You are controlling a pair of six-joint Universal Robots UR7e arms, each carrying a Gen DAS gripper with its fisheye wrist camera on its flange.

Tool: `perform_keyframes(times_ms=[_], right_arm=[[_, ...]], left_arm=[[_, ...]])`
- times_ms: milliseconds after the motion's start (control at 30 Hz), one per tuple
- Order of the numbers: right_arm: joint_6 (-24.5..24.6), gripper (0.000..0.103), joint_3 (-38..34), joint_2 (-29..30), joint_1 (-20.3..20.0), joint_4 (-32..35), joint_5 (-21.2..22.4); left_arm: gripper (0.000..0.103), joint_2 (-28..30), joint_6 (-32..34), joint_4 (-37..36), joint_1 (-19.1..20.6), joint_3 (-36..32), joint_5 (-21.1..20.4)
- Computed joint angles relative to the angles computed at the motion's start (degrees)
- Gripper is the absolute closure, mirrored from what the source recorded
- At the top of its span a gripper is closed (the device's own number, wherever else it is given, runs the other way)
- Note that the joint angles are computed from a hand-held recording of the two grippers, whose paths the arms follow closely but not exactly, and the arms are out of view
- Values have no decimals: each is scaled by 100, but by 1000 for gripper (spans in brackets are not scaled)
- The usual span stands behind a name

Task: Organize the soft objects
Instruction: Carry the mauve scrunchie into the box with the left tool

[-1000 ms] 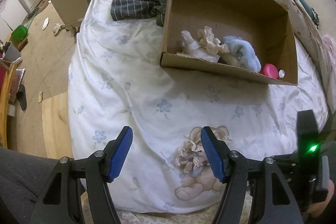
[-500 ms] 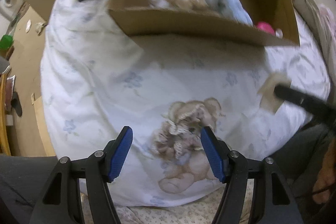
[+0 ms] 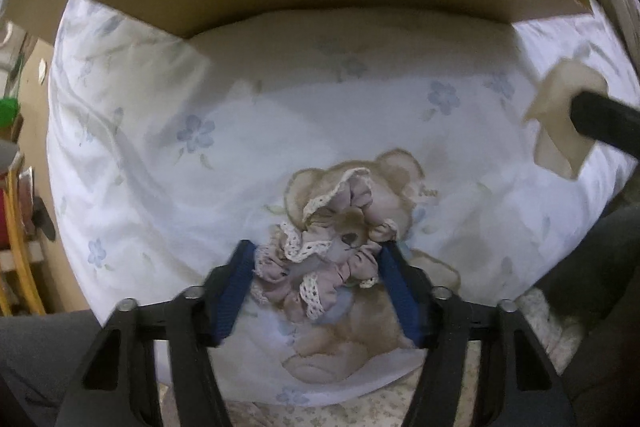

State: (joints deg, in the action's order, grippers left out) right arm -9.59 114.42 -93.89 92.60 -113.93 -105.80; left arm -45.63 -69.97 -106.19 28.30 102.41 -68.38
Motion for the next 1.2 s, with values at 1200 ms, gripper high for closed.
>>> perform_keyframes(times_ms=[1200], right_arm=[[-360,94,-1071,522,791,-736,415]], left_arm=[[89,-995,-430,498,-301,-870,2343]])
